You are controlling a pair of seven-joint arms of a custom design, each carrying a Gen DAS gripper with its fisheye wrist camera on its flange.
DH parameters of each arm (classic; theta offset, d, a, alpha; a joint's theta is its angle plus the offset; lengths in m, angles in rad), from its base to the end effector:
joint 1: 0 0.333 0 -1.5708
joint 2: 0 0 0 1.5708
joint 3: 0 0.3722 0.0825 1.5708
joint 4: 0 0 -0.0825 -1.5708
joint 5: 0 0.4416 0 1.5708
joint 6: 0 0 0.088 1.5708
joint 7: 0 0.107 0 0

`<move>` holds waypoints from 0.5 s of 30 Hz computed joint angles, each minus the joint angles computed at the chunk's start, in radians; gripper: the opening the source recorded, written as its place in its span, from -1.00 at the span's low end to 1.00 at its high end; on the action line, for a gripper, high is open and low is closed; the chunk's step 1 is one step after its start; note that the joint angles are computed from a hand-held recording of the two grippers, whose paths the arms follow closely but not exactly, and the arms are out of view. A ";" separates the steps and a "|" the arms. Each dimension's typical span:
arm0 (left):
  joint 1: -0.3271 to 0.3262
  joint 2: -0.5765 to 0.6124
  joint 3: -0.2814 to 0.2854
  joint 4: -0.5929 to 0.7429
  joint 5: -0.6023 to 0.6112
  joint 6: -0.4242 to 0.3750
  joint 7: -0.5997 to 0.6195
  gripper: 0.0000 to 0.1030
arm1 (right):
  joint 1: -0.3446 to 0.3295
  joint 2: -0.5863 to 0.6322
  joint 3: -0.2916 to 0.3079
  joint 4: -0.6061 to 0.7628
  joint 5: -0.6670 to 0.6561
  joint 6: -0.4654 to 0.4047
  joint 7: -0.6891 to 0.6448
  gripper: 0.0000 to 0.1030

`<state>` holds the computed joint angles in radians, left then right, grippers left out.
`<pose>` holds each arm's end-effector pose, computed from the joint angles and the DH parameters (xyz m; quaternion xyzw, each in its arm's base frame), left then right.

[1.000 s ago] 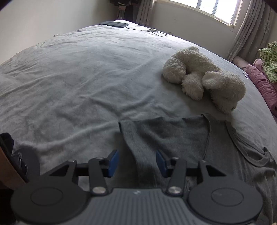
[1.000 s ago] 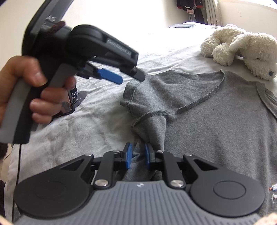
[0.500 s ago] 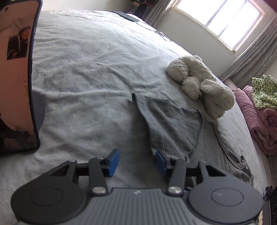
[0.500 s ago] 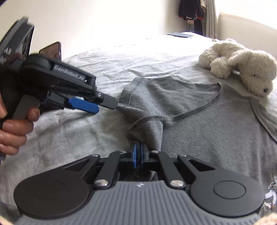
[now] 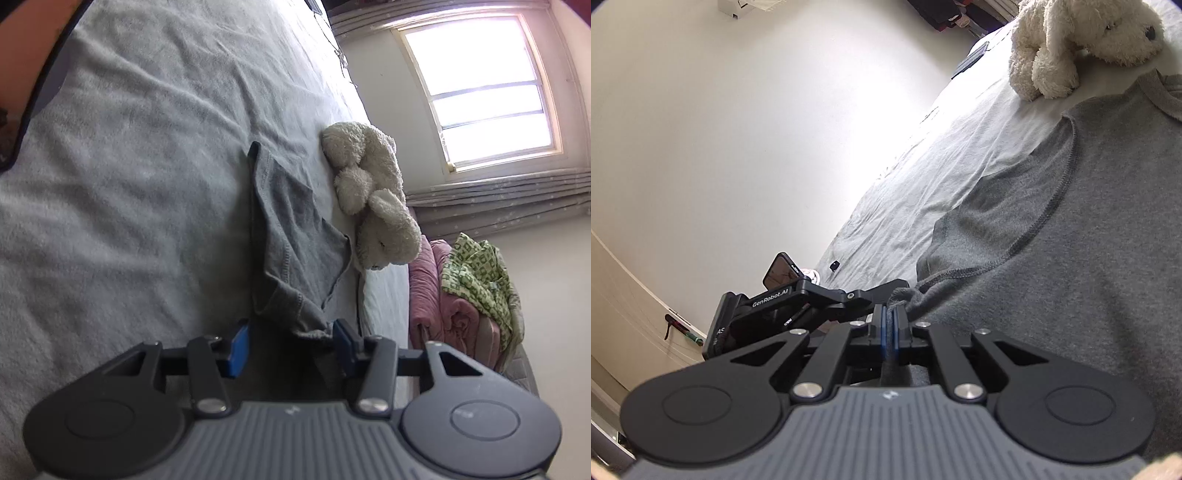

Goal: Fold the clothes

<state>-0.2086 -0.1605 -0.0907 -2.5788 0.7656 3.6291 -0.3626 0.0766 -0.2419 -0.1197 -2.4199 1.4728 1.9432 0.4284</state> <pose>0.4328 -0.2276 0.4566 0.7743 -0.3500 0.5126 0.1236 0.4985 0.0441 0.4565 -0.6343 0.4752 0.2066 0.5738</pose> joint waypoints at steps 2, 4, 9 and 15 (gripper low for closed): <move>0.010 0.016 -0.030 -0.014 -0.101 0.050 0.053 -0.06 | -0.001 0.008 -0.003 0.004 0.002 -0.017 0.020 -0.89; 0.008 0.037 -0.046 -0.017 -0.164 0.087 0.059 -0.07 | 0.000 0.010 0.002 0.006 -0.002 -0.012 0.026 -0.89; 0.008 -0.016 -0.106 -0.019 -0.301 -0.063 0.194 -0.88 | 0.007 0.008 0.016 0.010 -0.021 0.018 0.030 -0.86; 0.300 -0.162 -0.470 0.056 -0.423 -0.470 0.470 -0.92 | 0.019 -0.017 0.035 0.005 -0.063 0.116 0.034 -0.71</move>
<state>0.0911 -0.3227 -0.5610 -2.5231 0.3422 3.1589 0.1070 0.0957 -0.2584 -0.0851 -2.4153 1.4093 2.0591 0.4625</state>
